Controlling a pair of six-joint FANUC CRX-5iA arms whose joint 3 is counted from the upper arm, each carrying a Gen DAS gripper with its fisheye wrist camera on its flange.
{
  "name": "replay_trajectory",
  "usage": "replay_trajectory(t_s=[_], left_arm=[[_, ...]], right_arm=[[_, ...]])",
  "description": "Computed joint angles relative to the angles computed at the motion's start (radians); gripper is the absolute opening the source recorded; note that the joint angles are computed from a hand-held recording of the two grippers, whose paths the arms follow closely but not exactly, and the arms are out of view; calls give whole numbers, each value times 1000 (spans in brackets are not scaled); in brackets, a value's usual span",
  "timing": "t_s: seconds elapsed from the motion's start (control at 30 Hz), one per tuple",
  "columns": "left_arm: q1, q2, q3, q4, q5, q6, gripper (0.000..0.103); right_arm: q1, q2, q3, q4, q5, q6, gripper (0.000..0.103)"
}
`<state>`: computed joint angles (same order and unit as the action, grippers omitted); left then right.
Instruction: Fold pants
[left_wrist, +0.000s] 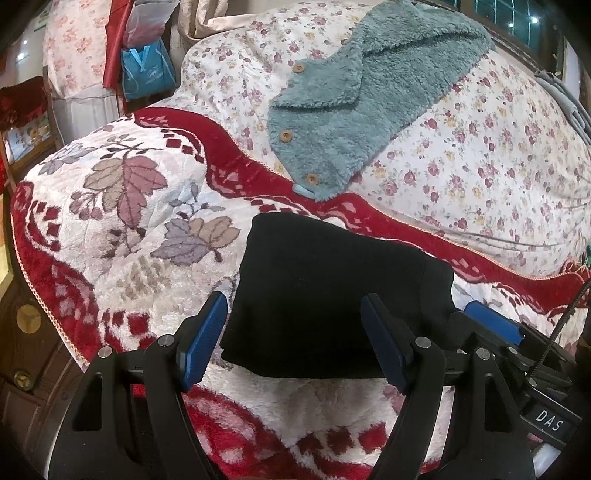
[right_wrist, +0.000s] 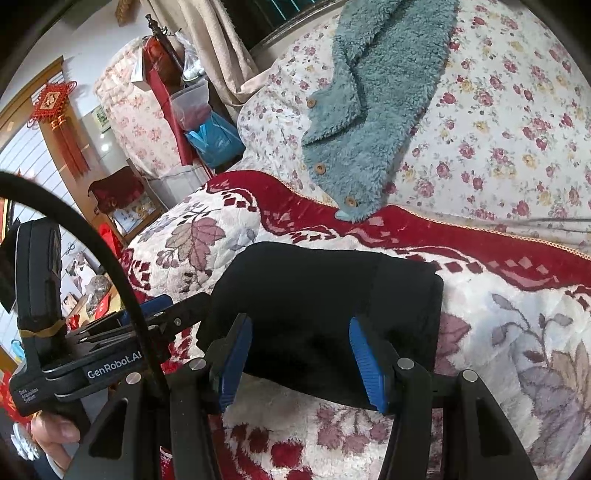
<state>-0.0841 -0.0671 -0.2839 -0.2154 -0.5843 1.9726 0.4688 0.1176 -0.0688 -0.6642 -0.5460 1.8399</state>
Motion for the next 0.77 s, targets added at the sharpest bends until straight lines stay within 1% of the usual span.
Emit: replay_trajectory(t_s=[0.17,0.4,0.5,0.57,0.63,0.67,0.77], left_arm=[[-7,3,8,-11,-7,12,76],[8,10,7,15,-1,-15,76],[6,9,7,5,2,-8,76],[-3,6,10,-41,13,21,76],[-22,5,22,-117,14,75,76],[-23,6,23,-120,13,71,76],[-18,10,16,-49,21,-6,76]], right_arm=[[-2,2,2,-4,-3,-1,53],[-5,6,7,-20,-7,16,53],[-7,11,12,-26,-13,21,53],[-9,13,13,-29,-15,25,53],[-13,13,12,-35,-20,27,53],[-16,10,9,-37,-19,27,53],[-30,-7,-5,-42,-18,38,53]])
